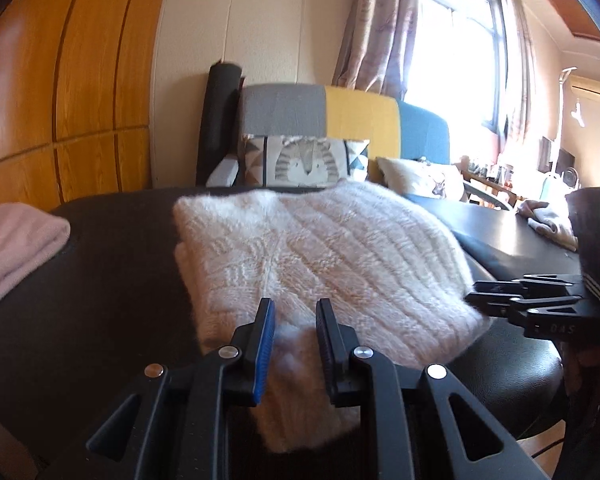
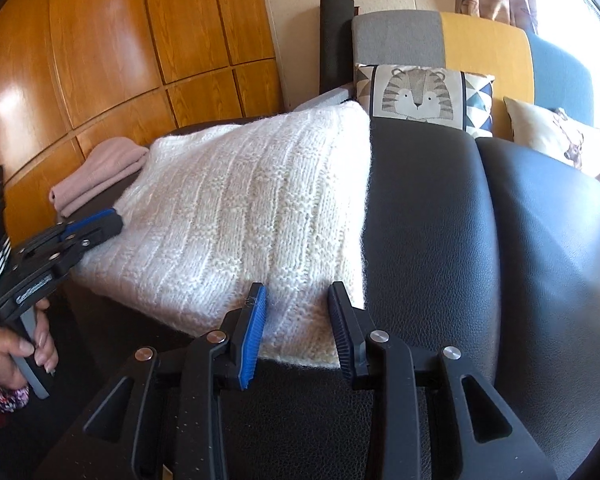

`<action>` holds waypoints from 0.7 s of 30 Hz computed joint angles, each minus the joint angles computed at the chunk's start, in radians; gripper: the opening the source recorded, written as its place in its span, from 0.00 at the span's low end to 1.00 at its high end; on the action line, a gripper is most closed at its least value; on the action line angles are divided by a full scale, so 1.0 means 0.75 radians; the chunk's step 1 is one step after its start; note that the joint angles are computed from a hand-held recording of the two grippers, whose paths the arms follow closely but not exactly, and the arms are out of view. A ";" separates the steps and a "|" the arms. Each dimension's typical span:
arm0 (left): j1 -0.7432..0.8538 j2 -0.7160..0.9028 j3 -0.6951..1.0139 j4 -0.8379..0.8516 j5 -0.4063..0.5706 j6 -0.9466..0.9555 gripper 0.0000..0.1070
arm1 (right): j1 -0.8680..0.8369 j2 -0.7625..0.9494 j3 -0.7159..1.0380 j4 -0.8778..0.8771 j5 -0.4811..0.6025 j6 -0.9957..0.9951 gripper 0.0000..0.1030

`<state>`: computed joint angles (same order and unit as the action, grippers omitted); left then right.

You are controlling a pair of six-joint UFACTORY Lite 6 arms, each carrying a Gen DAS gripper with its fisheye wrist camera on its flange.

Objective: Fold clothes

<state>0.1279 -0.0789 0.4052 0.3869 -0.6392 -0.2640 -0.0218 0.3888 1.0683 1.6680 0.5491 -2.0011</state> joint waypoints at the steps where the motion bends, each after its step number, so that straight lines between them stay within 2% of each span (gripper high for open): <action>1: -0.025 0.027 0.030 -0.045 0.056 0.051 0.21 | -0.002 0.004 0.005 -0.007 0.004 0.010 0.34; 3: -0.052 0.090 0.075 -0.121 0.116 0.119 0.21 | -0.001 0.002 0.002 -0.005 0.004 0.007 0.34; 7: -0.019 0.141 0.131 -0.014 0.176 0.028 0.22 | 0.005 -0.024 -0.041 0.033 0.001 -0.052 0.34; 13: 0.109 0.218 0.167 0.340 0.092 -0.304 0.24 | -0.022 -0.051 0.005 -0.166 0.076 0.171 0.35; 16: 0.094 0.226 0.160 0.289 0.084 -0.256 0.24 | -0.014 -0.081 0.002 -0.230 0.109 0.218 0.35; 19: 0.065 0.213 0.150 0.217 0.100 -0.192 0.24 | 0.026 -0.082 -0.026 -0.262 0.021 0.216 0.34; 21: 0.072 0.211 0.146 0.225 0.095 -0.194 0.24 | 0.006 -0.082 -0.059 -0.221 0.030 0.152 0.32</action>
